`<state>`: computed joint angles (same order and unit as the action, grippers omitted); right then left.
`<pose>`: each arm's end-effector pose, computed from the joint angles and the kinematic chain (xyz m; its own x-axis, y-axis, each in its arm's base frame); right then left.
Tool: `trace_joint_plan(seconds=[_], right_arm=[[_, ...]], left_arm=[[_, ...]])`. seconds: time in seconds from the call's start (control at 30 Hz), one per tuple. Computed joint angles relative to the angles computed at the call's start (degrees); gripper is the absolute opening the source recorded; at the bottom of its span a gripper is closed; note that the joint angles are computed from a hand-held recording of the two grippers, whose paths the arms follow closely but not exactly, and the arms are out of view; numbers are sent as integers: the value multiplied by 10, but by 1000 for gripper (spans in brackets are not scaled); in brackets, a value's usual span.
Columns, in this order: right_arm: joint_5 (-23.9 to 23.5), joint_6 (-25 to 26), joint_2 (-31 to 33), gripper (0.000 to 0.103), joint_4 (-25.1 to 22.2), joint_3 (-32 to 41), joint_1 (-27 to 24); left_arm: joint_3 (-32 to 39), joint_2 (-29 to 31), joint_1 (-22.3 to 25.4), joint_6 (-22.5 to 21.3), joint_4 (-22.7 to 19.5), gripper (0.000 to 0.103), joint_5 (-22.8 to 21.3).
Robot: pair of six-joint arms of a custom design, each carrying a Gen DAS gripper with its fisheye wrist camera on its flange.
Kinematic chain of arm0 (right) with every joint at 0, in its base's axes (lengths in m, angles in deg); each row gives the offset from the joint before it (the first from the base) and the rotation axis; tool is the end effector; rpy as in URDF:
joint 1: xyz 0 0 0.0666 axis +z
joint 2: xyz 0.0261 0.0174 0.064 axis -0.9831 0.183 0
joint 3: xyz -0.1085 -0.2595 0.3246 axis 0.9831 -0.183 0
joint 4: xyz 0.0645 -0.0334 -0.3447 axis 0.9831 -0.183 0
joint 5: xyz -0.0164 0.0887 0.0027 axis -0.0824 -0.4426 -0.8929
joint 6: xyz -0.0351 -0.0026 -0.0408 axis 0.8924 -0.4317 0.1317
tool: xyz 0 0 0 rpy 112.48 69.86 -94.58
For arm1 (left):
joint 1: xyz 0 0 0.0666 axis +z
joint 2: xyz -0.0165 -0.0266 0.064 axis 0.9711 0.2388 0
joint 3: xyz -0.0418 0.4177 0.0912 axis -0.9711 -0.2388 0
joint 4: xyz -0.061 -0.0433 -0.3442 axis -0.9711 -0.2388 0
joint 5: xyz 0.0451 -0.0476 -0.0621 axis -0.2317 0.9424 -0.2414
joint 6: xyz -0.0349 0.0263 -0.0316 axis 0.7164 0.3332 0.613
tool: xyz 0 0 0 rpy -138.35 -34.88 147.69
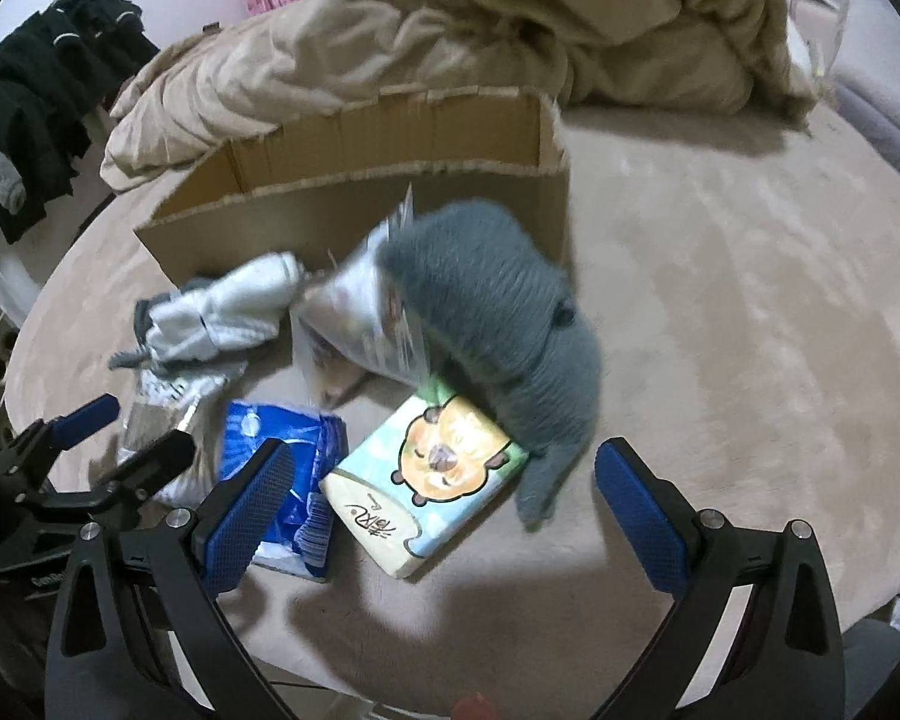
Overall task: Organize objects
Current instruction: 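Grasp the cartoon-bear tissue pack with the right gripper while the left grasps the cotton swab bag, then lift the tissue pack with the right gripper while the left lifts the swab bag toward the box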
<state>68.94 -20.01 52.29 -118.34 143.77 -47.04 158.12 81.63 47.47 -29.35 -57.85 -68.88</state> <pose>0.4382 0.2807 0.4464 -0.7904 -0.2363 -0.5652 -0.4028 0.8956 0.1889 0.4004 -0.2072 0.4104 -0.7837 -0.1895 -0.5916 -0.1669 0.9815 -0.0934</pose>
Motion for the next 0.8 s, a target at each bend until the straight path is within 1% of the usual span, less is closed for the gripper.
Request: trace_joint_plan(seconds=[0.03,0.13,0.2,0.23,0.27,0.33,0.37,0.4,0.43,0.47,0.5,0.53,0.57,0.63,0.8], right_arm=[[1,-1,5,92,-5,2,1],[-1,0,6,92,6,-8,2],[-3,1,3,91,12,-12,0],[-2,-2,1,88,14,-14,-2],[-5,-5,-3,82,19,-18,-4],[-13,-7,-10,78,28,-29,-10],[-19,-7,-12,74,28,-31,-13],[-20,-7,-15,70,29,-35,-14],[-20,-6,-19,64,32,-40,-14],[-19,-3,-21,55,31,-42,-14],[-17,-1,-22,48,31,-43,-12],[-16,2,-23,33,28,-43,-12],[-13,3,-22,30,26,-40,-10],[-16,4,-24,29,28,-42,-10],[-27,7,-42,29,36,-54,-15]], left_arm=[[0,4,-1,-3,-1,102,-2],[2,17,-6,-23,-5,103,-16],[-2,15,-5,-23,1,102,-14],[-6,12,-3,-22,8,101,-10],[-11,6,-2,-19,15,98,-9],[-16,-2,-2,-15,20,83,-15],[-17,-6,-6,-15,20,79,-19],[-17,-9,-9,-18,18,72,-23],[-14,-11,-14,-22,12,64,-33],[-9,-11,-23,-28,5,60,-51],[-6,-13,-32,-34,1,55,-65],[-7,-16,-37,-37,1,53,-73],[-8,-20,-43,-41,3,53,-81],[-12,-26,-49,-44,8,50,-79],[-15,-43,-52,-28,-1,47,-71]])
